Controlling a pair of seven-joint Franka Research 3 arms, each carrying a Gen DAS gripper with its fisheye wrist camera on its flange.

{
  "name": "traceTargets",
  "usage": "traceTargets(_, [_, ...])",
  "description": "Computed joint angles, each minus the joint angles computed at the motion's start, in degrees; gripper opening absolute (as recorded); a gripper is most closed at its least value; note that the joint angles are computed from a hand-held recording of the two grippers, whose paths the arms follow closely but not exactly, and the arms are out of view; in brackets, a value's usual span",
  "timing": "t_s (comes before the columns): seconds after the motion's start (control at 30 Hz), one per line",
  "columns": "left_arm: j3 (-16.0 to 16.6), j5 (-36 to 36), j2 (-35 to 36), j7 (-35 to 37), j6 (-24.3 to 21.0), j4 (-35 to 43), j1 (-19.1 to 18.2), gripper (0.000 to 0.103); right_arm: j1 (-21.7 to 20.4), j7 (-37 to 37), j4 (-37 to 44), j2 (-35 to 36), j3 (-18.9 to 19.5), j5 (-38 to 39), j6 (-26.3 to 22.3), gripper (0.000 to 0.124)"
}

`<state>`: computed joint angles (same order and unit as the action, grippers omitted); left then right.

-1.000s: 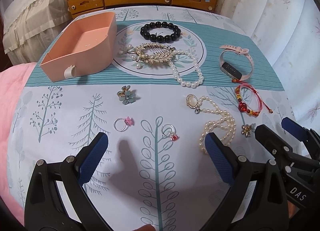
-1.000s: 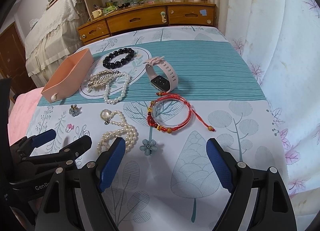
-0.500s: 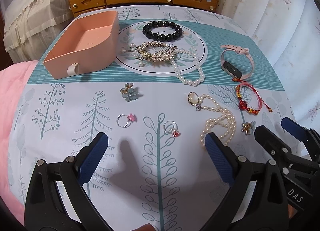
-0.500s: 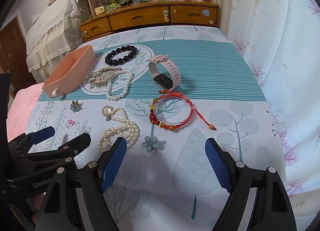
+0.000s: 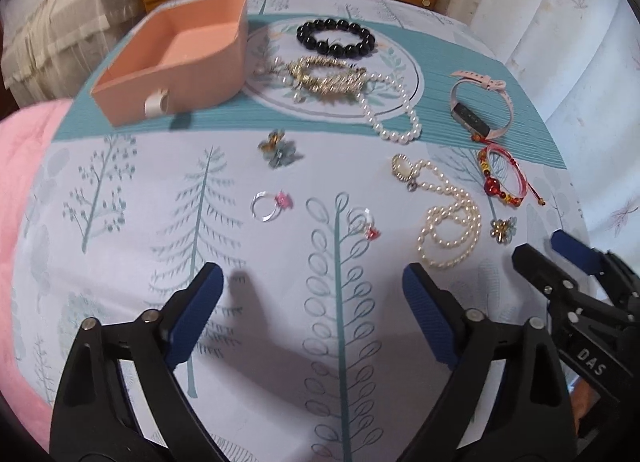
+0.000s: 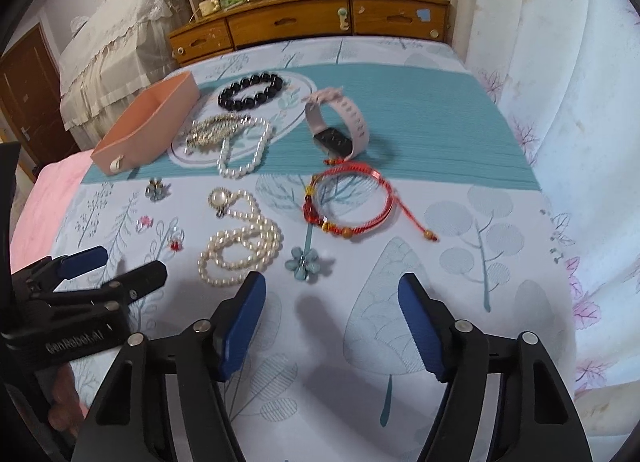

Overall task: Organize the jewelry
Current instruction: 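Move the left tool toward the pearl necklace with round pendant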

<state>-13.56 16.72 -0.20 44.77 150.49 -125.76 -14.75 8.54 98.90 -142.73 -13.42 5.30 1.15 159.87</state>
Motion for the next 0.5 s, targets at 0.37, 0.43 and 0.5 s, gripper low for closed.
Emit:
traceTargets(0.37, [0.22, -5.23, -1.44, 4.88, 3.08, -2.76, 0.17, 0.069, 1.72, -3.61, 0.87, 2.47, -0.79, 3.03, 0.31, 0.058])
traceTargets(0.43, [0.13, -5.77, -1.54, 5.97, 3.77, -2.86, 0.01, 0.065, 1.69, -3.66, 1.23, 3.18, -0.66, 2.68, 0.43, 0.054])
traceTargets(0.5, [0.04, -5.74, -1.46, 6.42, 4.36, -2.76, -0.11, 0.065, 1.25, -2.63, 1.19, 3.66, -0.17, 0.81, 1.67, 0.052])
